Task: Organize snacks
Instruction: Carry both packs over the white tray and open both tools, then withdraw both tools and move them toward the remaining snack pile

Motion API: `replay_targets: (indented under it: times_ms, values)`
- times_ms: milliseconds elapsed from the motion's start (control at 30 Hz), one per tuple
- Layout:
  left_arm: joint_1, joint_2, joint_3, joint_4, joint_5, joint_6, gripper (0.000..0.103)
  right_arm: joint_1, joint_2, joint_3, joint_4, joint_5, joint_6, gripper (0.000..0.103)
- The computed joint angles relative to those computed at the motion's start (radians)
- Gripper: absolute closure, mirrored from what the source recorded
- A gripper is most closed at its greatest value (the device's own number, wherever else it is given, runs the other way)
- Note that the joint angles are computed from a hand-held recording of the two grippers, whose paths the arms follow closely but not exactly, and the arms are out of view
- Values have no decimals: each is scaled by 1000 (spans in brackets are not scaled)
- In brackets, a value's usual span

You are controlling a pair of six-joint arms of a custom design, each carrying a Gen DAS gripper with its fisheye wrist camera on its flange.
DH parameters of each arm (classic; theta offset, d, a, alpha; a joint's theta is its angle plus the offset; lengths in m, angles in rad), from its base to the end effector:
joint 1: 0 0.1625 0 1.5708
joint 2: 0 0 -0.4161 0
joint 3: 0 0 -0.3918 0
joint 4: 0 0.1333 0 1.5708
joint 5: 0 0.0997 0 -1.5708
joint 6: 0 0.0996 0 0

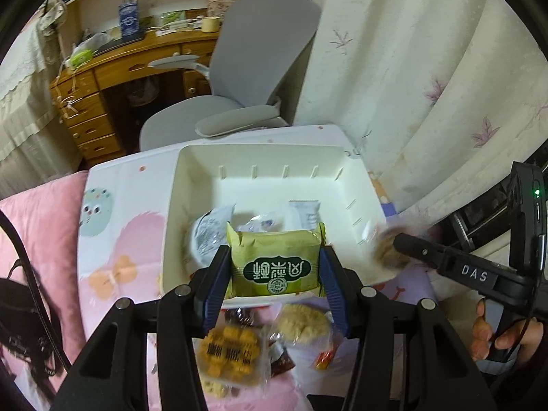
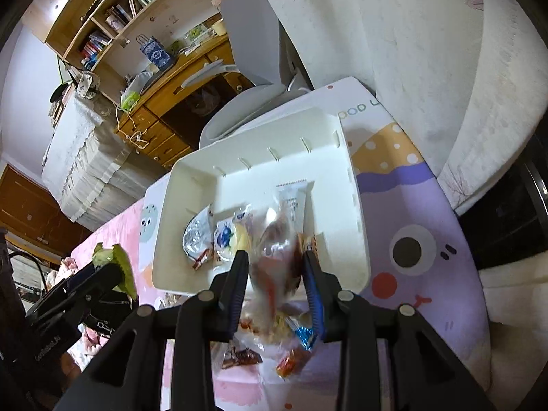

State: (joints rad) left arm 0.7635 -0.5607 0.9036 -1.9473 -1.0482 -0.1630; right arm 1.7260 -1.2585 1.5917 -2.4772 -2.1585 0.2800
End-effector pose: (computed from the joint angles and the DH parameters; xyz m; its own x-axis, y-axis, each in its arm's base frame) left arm -0.4687 -0.7019 0.1691 -0.7203 0.4941 -0.4868 0.6132 0.7816 -0.1141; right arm 0.1740 -0.6072 0.4148 -0.8708 0.3913 0.2978 0.1153 0.7512 -0.6499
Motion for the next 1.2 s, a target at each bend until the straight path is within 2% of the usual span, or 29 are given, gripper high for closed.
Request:
replay_targets:
  times_ms: [67, 100, 167, 300, 733, 1200]
  values:
    - [7, 14, -14, -16, -18, 8, 48, -3, 3, -1, -13, 2, -9, 70]
    - [10, 17, -17, -24, -31, 8, 38, -5, 4, 1, -22, 2, -11, 70]
    - [14, 20, -19, -33, -42, -1, 27, -10, 0, 4, -29, 21, -16, 70]
    - [13, 19, -17, -31, -23, -27, 23, -12, -4, 4, -20, 28, -24, 70]
    - [-31, -97, 129, 0, 53, -184, 22, 0, -56, 43, 19, 85, -77, 70]
    - [-130, -310, 462, -76, 152, -420, 22, 21, -152, 149, 74, 136, -181, 69]
